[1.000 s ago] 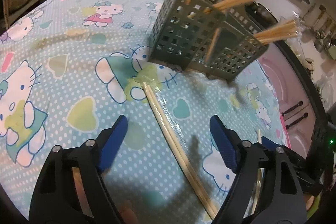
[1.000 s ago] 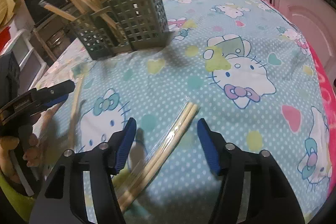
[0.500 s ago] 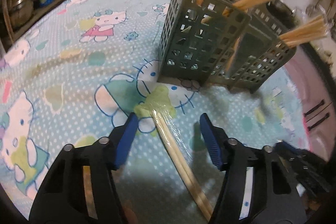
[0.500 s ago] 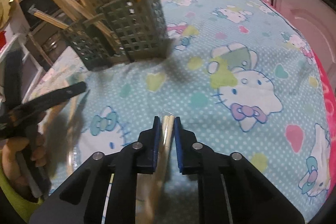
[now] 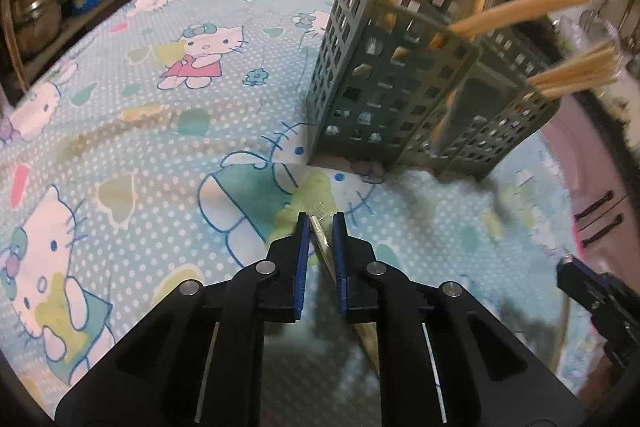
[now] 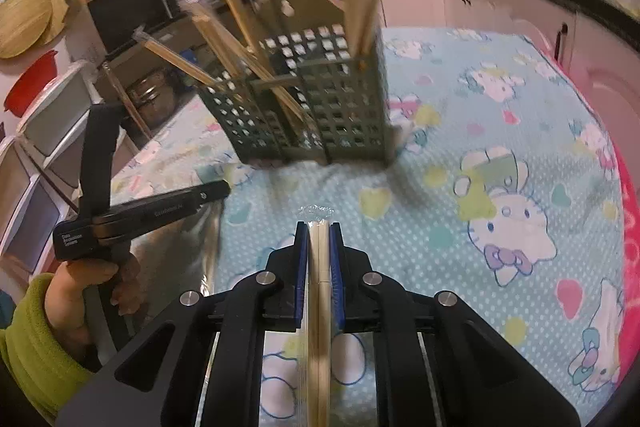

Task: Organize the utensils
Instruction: 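Close the left tool on a wrapped chopstick pair while the right tool grasps another, then lift both tools' chopsticks up and carry them over the green caddy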

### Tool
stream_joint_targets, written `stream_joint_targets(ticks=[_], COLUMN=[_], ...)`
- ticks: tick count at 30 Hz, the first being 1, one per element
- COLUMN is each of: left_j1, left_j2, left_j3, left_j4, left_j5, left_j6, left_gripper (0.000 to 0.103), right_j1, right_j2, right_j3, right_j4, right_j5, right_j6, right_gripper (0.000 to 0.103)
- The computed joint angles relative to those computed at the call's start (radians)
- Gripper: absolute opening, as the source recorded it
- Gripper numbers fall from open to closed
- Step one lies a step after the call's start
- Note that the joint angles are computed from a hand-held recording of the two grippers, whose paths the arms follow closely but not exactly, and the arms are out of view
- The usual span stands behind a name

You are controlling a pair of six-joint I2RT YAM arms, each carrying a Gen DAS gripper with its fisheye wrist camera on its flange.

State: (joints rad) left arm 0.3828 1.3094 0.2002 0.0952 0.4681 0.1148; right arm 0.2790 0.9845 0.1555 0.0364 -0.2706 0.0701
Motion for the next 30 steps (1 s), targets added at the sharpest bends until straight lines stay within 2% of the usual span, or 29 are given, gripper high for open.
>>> stream_joint_targets(ticks=[5, 12, 16, 22, 27, 30], left_j1=[0.103, 0.187, 0.239, 0.294, 0.308, 0.301], left_j2=[-0.189, -0.481, -0.576, -0.652, -0.657, -0.664], left_j3=[0.018, 0.085, 0.14, 0.22, 0.283, 0.315], left_j4=[-0.209, -0.523, -0.643, -0.768, -0.819, -0.809], left_j5=[0.13, 0.248, 0.315, 0.404, 0.461, 0.48], left_j6=[0.077, 0.145, 0.181, 0.222, 0.228, 0.198], left_gripper=[0.004, 0.002, 0.001, 0.001, 0.001, 0.001], right_j1=[0.078, 0.153, 0.173, 0.188, 0.185, 0.173], right_j2=[-0.099, -0.232, -0.291, -0.366, -0.405, -0.408], right_j3=[0.028, 0.072, 0.107, 0.146, 0.18, 0.21], right_j4=[-0.088, -0.182, -0.222, -0.267, -0.278, -0.272], right_j5=[0.059, 0.084, 0.095, 0.11, 0.117, 0.115], right_j6=[0.005, 0.02, 0.029, 0.046, 0.051, 0.04], right_gripper=[0.011, 0.011, 0.011, 0.01, 0.008, 0.006])
